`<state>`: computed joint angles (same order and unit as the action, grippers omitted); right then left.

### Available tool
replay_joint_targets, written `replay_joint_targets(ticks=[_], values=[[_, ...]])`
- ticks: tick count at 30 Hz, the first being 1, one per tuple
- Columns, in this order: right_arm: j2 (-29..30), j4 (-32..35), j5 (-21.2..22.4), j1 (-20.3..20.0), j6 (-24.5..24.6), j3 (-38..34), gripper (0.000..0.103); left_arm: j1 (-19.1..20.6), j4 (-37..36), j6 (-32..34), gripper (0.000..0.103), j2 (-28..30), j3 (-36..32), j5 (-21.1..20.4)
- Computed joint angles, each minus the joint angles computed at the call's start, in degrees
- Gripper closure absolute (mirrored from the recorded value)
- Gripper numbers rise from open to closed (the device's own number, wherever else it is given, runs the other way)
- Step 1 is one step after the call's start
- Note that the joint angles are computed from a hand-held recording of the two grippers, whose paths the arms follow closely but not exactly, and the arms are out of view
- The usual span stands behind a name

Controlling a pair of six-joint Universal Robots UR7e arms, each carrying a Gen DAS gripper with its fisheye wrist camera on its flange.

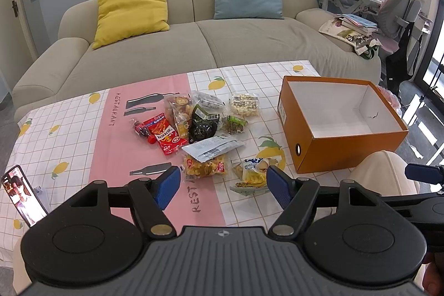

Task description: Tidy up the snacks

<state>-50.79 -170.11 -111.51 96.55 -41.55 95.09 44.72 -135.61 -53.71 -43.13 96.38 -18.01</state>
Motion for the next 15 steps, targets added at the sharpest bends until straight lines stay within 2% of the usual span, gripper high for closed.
replay_joint_targets(ticks=[15], values=[[0.07,0.62,-0.33,0.07,0.30,-0.24,0.003,-0.07,0.16,-0.35,0.020,-0.01,0.28,-0.09]])
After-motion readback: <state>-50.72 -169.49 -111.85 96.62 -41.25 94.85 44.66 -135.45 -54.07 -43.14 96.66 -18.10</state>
